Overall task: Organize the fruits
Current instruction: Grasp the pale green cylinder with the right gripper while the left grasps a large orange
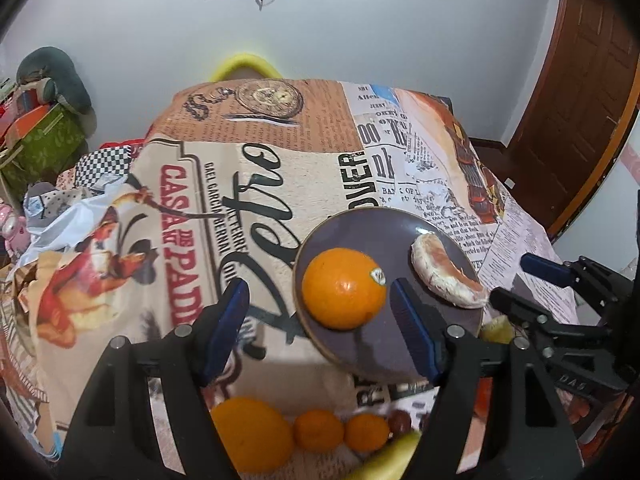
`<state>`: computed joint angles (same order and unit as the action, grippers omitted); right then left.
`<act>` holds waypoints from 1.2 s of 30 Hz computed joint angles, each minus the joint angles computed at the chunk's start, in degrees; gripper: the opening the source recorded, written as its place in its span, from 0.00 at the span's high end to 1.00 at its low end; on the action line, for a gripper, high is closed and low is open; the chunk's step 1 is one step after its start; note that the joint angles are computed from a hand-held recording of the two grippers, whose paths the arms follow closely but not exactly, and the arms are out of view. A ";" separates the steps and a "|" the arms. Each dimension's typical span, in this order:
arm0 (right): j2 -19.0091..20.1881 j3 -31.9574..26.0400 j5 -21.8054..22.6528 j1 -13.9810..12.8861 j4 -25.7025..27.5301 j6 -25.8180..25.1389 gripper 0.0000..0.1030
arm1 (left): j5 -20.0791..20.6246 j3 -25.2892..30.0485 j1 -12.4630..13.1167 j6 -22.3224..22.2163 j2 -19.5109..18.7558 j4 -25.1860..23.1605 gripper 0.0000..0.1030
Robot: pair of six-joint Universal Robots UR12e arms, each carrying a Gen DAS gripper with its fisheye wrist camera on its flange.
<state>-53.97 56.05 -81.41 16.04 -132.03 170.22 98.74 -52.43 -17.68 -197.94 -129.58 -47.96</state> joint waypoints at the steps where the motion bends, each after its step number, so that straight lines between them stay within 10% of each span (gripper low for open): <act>1: -0.60 0.82 -0.82 0.15 -0.87 -0.24 0.47 | 0.30 -0.95 0.00 -0.12 0.68 0.42 0.29; 18: -7.77 12.80 -4.95 0.14 -4.26 0.80 0.47 | 2.92 -15.16 1.01 -3.12 9.24 1.28 0.29; 36: -8.73 15.96 -1.57 -1.17 1.03 5.50 0.51 | 0.97 -20.20 0.61 -4.20 10.10 2.30 0.29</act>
